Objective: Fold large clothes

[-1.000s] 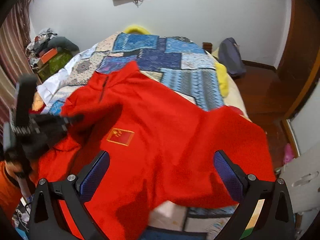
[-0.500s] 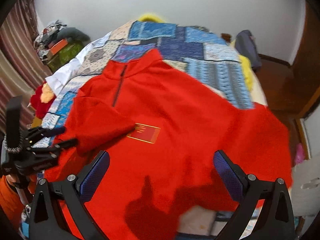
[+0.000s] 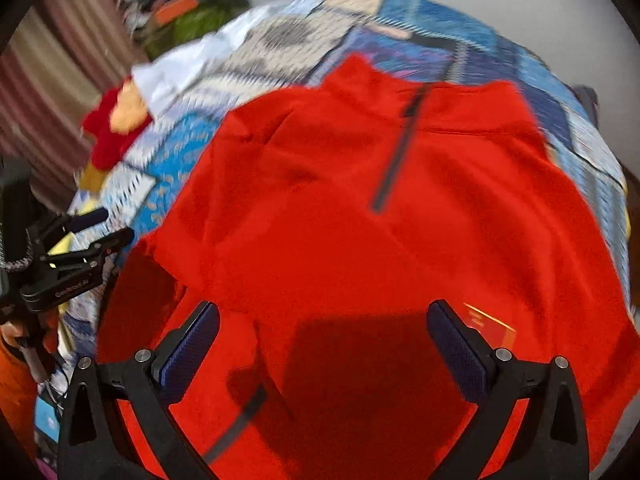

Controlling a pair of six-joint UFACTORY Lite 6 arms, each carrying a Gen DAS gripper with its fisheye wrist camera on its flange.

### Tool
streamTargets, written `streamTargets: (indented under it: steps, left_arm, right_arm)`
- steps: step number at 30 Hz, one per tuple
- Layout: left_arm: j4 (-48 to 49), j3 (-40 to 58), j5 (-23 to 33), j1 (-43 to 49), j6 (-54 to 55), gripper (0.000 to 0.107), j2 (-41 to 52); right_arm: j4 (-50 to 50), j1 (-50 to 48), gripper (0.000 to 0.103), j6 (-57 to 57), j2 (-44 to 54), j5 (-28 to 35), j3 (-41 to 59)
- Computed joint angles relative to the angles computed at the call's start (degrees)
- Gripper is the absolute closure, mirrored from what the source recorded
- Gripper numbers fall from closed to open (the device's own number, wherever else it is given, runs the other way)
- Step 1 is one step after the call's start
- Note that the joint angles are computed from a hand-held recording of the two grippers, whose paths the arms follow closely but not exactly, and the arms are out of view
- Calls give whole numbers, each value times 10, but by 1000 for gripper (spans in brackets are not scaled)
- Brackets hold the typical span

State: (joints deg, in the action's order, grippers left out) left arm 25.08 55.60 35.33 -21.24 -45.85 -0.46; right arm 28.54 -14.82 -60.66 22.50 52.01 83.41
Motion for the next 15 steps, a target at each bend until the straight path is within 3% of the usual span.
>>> streamTargets:
  steps: [3, 9, 10, 13, 15]
  left_arm:
    - [-40, 2, -43, 23, 35, 56, 36]
    - [-213, 39, -89, 58, 173, 85, 128]
    - [-227, 43, -92, 61, 181, 90, 140]
    - [-192, 41, -105, 50, 133, 100, 147]
    - [-114, 33, -98, 32, 59, 101, 129]
  right_arm:
    - [-37, 66, 1, 28, 8, -55, -32]
    - [-111, 146, 26, 90, 23, -195, -94]
    - [-112, 149, 34, 92, 21, -215, -102]
    - [-108, 152, 73, 88, 10, -251, -118]
    - [-79, 138, 85, 63, 4, -235, -109]
